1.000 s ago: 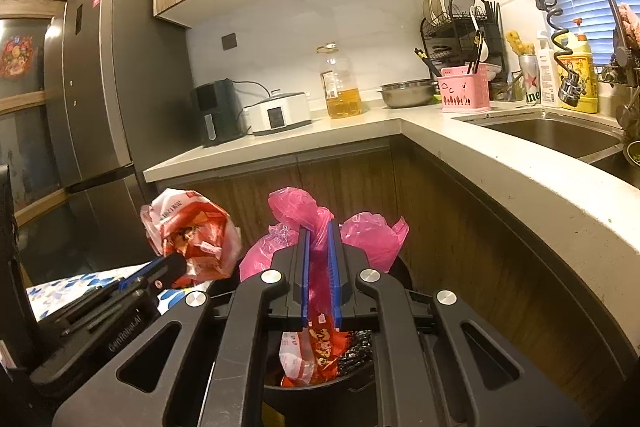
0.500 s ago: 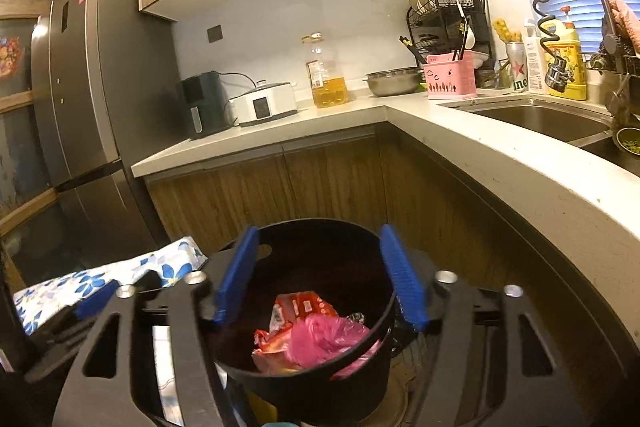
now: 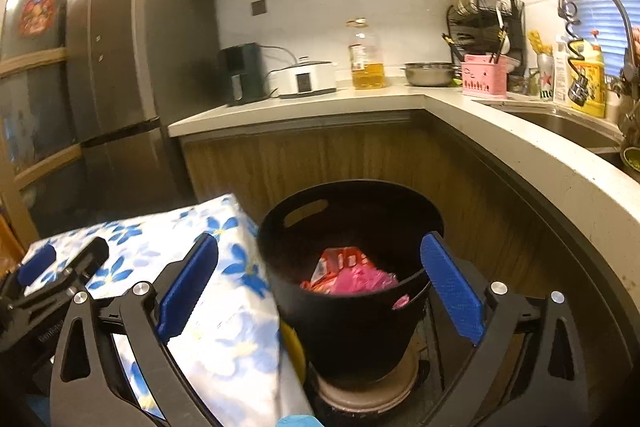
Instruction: Collect trash
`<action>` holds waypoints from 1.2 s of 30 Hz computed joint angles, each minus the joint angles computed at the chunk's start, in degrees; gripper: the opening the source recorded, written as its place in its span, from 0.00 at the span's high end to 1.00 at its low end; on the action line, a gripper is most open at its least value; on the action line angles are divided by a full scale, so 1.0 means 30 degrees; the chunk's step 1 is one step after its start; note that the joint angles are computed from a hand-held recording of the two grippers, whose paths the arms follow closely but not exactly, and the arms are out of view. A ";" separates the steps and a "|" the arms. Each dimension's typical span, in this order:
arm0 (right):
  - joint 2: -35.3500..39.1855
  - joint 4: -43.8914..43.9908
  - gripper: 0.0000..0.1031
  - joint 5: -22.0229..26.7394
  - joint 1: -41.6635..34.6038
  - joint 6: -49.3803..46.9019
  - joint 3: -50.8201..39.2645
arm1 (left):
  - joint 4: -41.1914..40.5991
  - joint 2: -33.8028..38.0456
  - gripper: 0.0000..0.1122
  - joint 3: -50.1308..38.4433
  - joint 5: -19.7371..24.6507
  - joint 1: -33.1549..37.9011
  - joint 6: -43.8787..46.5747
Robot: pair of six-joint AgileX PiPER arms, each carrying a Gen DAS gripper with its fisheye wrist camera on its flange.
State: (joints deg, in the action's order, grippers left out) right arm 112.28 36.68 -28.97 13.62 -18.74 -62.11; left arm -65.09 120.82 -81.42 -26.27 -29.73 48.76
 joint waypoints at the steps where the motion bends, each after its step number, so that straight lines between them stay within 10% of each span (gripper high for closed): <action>1: -0.0224 0.0251 0.06 -0.0111 0.0292 -0.0189 0.0295 | -0.0012 -0.0358 0.14 0.0526 -0.0175 0.0021 -0.0074; 16: -0.3102 0.5557 0.06 -0.2896 0.5906 -0.3348 0.4647 | 0.2424 -0.6461 0.14 1.0871 -0.3001 0.0054 -0.5246; 36: -0.4196 0.9371 0.06 -0.5485 1.0361 -0.5465 0.6195 | 0.1912 -1.0207 0.14 1.6218 -0.5416 -0.1020 -0.6548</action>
State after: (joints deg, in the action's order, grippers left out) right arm 99.69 64.79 -45.43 44.70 -35.14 -43.52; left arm -59.36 90.20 -32.77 -42.51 -32.79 29.12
